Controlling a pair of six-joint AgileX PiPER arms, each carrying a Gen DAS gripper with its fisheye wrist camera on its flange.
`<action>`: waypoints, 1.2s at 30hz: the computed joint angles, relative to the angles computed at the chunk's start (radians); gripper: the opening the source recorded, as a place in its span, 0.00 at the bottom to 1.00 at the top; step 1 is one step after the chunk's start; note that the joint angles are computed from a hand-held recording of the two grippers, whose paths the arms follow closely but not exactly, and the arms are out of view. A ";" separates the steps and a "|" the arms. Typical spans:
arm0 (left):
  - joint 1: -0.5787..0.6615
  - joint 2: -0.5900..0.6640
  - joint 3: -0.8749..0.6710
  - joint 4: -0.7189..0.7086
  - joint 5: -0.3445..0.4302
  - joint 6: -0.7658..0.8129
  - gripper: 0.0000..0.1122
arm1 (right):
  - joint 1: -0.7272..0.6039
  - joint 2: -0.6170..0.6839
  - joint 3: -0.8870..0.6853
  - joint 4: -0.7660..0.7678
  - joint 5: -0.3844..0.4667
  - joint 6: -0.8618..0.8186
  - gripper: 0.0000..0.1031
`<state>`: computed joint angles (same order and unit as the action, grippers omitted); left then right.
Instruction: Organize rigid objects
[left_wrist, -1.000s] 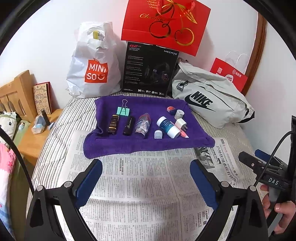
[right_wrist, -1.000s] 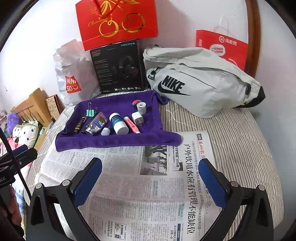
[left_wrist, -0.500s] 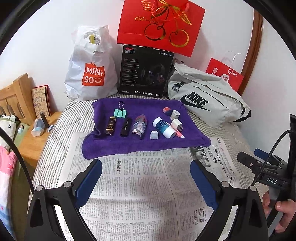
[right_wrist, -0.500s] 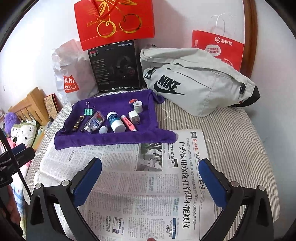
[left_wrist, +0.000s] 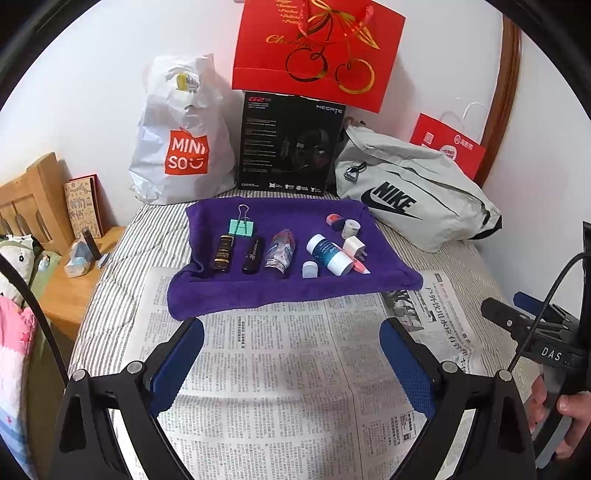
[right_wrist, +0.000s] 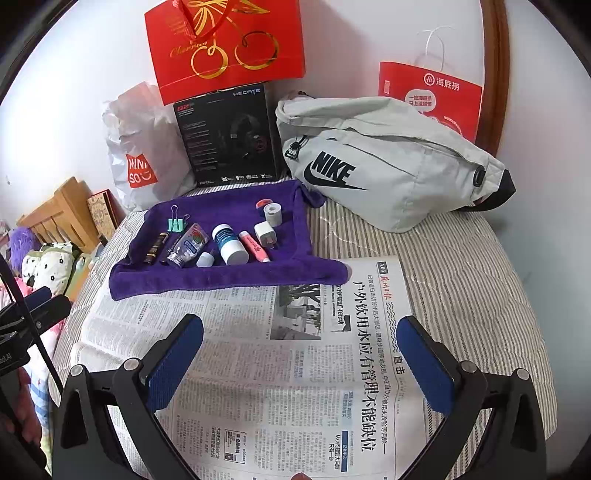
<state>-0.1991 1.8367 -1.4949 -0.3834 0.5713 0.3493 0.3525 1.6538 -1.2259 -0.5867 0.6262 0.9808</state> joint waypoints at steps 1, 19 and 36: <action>0.000 0.002 -0.005 -0.006 0.010 0.006 0.86 | -0.002 0.000 0.000 0.008 -0.001 -0.009 1.00; -0.005 0.006 -0.020 0.076 0.023 -0.083 0.86 | 0.002 -0.001 -0.007 0.035 0.008 -0.047 1.00; -0.012 0.003 -0.020 0.115 0.037 -0.120 0.86 | 0.014 -0.011 0.002 0.033 0.014 -0.050 1.00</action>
